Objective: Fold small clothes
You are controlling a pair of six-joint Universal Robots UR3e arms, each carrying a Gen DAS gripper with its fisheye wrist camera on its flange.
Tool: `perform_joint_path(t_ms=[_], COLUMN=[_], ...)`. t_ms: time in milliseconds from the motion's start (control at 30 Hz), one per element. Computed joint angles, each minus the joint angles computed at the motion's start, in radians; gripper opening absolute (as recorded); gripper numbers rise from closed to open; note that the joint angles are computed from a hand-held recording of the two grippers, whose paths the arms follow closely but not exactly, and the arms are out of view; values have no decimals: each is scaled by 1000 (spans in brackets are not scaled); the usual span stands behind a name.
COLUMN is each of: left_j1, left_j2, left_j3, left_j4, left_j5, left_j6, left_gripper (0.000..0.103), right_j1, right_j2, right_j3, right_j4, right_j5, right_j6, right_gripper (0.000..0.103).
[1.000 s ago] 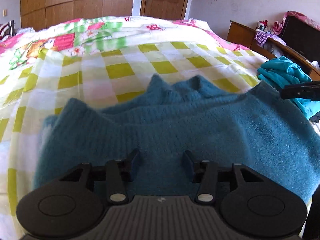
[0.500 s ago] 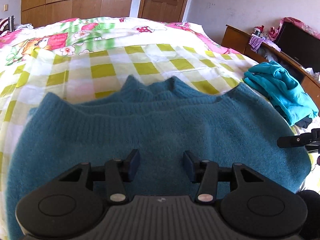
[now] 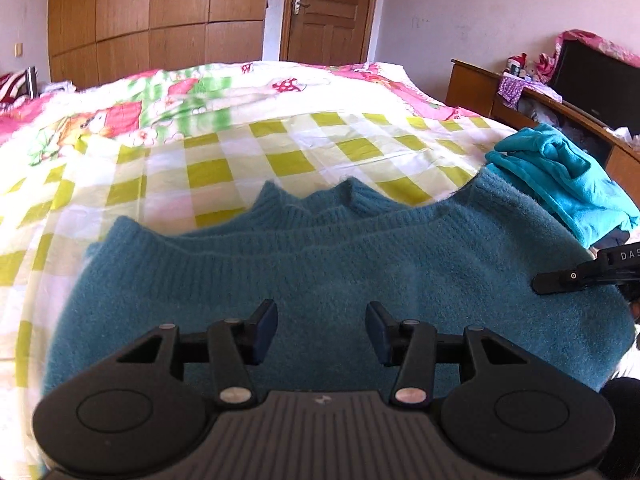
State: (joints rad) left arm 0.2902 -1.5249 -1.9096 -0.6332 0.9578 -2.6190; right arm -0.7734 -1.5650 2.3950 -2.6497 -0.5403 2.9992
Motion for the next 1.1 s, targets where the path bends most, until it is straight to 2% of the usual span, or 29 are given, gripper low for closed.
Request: perform_joint_path(t_ms=[67,167,233,333,367,433,500,600,667,800,933,1033,1100], left_j1=[-49,-82,-49,51,75,76,138,244,254,362,455,500,522], left_j2=[-39,-42,8,89,107,120,175,274,267,252,223,219,228], left_j3=[22,-21,-44,-90,-100,-117,-170,-196,-179,-150,-74,-64,-64], left_j4=[-34,37,33,-5,-25,-36,-82,-187,-206,-386,-609,-681,-706], left_j5=[56,76,20,-80,-84,-10,-45,-101,-41,-152,-240,-274,-292], left_j6=[4,-6,13,18,41,86,142,185,175,221,282,291,292], left_gripper=[61,61,60,60,61,61,61,61,61,61,60,60,60], right_j1=[-8,-53,-44,-7,11,70,145,314,440,682,862,955,994], right_j2=[-62,-100,-166,-260,-277,-293,-288,-220,-143,60,300,445,531], right_j3=[9,9,-13,-107,-138,-209,-290,-456,-594,-874,-1166,-1361,-1479], right_j4=[56,121,165,310,332,342,333,286,279,283,355,434,490], right_j5=[-51,-55,-83,-142,-163,-214,-253,-350,-441,-595,-706,-768,-787], right_j6=[-27,2,21,51,71,139,212,320,376,463,523,534,566], right_gripper=[30,29,29,30,30,30,30,30,30,30,30,30,34])
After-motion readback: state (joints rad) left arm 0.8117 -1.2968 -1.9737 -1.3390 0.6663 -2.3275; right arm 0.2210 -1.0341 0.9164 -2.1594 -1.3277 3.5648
